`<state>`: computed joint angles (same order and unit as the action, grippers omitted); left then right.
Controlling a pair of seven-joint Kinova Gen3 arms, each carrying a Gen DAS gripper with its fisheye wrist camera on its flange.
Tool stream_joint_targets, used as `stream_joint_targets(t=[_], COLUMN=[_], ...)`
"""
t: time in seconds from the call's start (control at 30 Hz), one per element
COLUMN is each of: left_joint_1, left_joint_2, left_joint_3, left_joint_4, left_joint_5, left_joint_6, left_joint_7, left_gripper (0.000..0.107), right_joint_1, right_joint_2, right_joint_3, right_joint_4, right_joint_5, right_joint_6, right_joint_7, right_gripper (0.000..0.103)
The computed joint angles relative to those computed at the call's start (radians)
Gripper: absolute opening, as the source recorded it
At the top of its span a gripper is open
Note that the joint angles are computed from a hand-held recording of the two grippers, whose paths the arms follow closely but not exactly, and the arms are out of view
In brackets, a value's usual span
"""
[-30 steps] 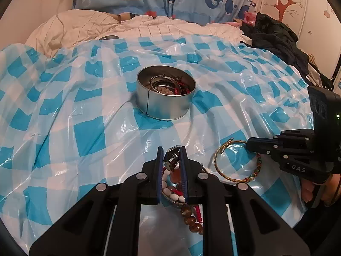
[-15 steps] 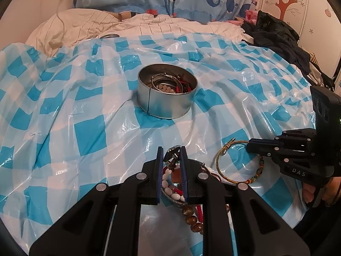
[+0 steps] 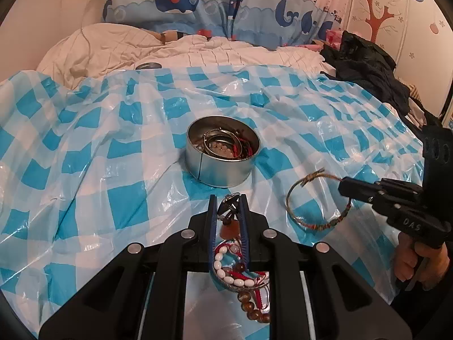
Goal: Organize jewelry
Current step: 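Close the left tool on a red-string beaded bracelet while the right holds the gold-green bracelet, then carry both held bracelets over the silver tin and open both tools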
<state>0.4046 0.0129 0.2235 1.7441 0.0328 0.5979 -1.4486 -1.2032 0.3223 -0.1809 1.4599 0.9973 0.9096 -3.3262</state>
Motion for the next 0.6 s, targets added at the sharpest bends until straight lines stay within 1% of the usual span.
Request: stream_joint_targets(t=[0.07, 0.2, 0.5, 0.6], left_joint_1=[0.001, 0.000, 0.002, 0.018], left_joint_2=[0.000, 0.001, 0.036, 0.051], left_joint_3=[0.000, -0.001, -0.002, -0.002], left_joint_4=[-0.005, -0.018, -0.056, -0.073], left_joint_5=[-0.003, 0.001, 0.008, -0.028], left_joint_6=[-0.003, -0.009, -0.031, -0.052], left_joint_7=[0.004, 0.003, 0.013, 0.043], left_gripper=[0.014, 0.014, 0.014, 0.014], right_joint_1=[-0.007, -0.006, 0.034, 0.042], right_joint_2=[-0.009, -0.014, -0.007, -0.005], right_joint_3=[0.009, 0.006, 0.011, 0.018], right_joint_4=[0.015, 0.015, -0.008, -0.013], right_joint_5=[0.049, 0.109, 0.123, 0.123], right_joint_6=[-0.025, -0.043, -0.091, -0.107], right_joint_7=[-0.036, -0.052, -0.007, 0.002], right_gripper=[0.004, 0.004, 0.004, 0.004])
